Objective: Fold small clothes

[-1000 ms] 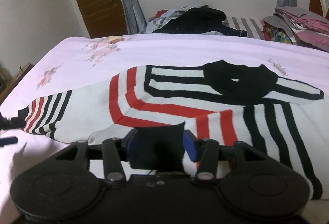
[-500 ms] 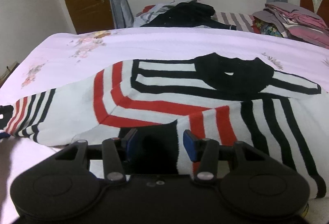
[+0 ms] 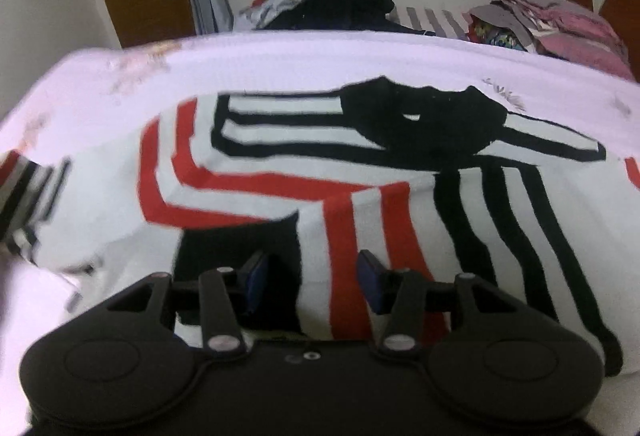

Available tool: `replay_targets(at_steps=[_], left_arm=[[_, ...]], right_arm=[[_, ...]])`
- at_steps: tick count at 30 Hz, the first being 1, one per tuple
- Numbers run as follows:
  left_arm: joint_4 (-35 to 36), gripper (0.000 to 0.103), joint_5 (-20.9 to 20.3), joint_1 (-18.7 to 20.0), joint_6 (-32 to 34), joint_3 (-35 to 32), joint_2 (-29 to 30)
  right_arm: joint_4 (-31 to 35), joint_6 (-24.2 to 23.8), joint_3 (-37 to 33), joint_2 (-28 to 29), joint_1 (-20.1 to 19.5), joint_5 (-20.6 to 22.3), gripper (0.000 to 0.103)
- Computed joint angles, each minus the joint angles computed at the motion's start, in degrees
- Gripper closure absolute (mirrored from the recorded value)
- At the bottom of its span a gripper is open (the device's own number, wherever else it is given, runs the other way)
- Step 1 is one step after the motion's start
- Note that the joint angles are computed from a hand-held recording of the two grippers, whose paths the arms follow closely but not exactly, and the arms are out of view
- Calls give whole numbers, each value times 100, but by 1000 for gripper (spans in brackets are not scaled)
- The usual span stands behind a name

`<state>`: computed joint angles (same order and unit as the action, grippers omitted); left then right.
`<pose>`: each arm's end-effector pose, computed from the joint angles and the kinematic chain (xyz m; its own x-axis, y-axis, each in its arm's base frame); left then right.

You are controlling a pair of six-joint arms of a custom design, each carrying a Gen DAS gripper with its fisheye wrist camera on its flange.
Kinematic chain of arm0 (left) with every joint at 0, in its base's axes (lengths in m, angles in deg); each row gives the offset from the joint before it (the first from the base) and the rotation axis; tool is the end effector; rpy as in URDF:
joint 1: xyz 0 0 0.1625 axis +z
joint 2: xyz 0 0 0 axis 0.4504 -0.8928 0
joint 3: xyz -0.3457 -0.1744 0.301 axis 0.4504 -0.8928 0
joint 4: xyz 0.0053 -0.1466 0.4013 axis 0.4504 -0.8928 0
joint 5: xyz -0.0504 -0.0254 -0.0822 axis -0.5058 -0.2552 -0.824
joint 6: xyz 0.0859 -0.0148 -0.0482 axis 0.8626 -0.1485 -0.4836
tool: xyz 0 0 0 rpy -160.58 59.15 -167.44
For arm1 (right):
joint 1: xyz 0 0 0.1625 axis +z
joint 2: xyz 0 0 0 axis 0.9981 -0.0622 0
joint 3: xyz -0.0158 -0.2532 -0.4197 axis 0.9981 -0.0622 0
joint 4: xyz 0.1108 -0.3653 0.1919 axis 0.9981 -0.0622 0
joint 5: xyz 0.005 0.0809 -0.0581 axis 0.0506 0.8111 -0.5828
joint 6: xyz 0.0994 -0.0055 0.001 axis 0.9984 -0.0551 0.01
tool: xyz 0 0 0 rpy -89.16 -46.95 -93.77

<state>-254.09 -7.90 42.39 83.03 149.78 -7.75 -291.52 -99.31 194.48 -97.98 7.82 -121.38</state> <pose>-0.0777 -0.6904 0.1918 -0.9699 0.0287 -0.2416 0.2216 0.5143 -0.8285 0.1290 -0.6513 0.1185 -0.8028 0.1020 0.5875 -0.3523 0.7137 -0.6054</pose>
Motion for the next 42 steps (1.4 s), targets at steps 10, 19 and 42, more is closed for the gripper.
replay_targets(at_steps=[10,19,42], left_arm=[[1661,97,-1389,-876,823,-498,814],[2784,67,-716,-1375,1214,-493,1227],[1424,23,1032,-913,1375,683,342]], right_arm=[[-838,144,808,-634,-136,103,55],[-1281,335,1517,-1127,-446,251,42],[-653,-556,345,-51,170,-134,55]])
